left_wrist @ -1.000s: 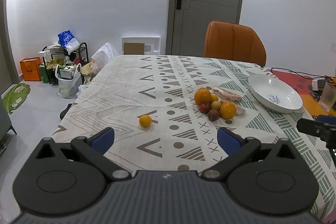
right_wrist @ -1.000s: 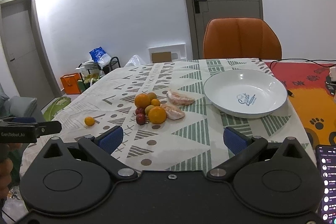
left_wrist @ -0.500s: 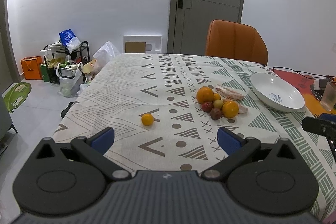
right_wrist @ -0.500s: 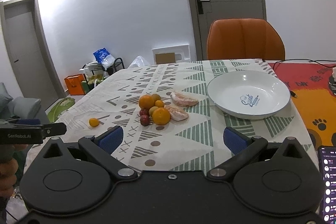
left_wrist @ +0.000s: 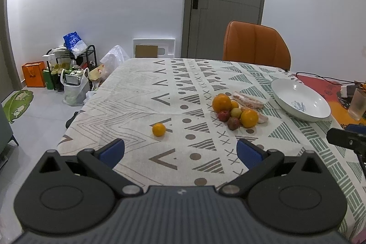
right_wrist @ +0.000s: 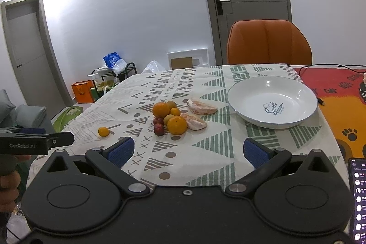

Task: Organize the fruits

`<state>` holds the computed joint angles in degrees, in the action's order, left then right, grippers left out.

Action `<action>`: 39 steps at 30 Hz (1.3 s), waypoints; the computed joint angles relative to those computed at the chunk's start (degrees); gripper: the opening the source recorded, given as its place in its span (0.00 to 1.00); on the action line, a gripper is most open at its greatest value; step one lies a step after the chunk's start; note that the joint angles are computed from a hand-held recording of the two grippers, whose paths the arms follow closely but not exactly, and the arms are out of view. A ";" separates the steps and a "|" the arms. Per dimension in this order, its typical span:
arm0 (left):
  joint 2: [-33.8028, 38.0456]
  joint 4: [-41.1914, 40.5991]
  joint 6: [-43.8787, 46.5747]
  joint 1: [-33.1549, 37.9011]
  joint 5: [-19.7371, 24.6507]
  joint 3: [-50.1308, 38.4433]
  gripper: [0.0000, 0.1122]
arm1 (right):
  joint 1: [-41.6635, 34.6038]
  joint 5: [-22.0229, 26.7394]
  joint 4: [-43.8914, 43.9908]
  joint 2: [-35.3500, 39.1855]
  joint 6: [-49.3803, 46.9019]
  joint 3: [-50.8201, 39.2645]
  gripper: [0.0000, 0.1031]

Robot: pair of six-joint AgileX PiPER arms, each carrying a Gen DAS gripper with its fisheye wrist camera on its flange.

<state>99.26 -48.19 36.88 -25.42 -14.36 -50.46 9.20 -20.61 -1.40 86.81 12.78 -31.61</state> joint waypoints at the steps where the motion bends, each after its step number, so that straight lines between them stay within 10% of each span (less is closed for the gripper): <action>1: -0.12 0.07 -0.03 -0.06 -0.15 0.12 0.92 | -0.04 -0.13 -0.21 0.03 0.08 0.02 1.00; 23: 0.64 1.69 -2.41 0.33 -0.53 -0.09 0.92 | 0.82 -0.11 1.92 0.76 -2.20 -0.54 1.00; 39: 8.11 21.96 -25.41 1.71 -3.43 -2.63 0.90 | -3.77 -6.79 -15.38 9.72 11.43 -3.70 0.99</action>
<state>107.37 -26.23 11.46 -23.71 -17.79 -53.09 5.43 -27.40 -16.78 96.53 24.21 -35.31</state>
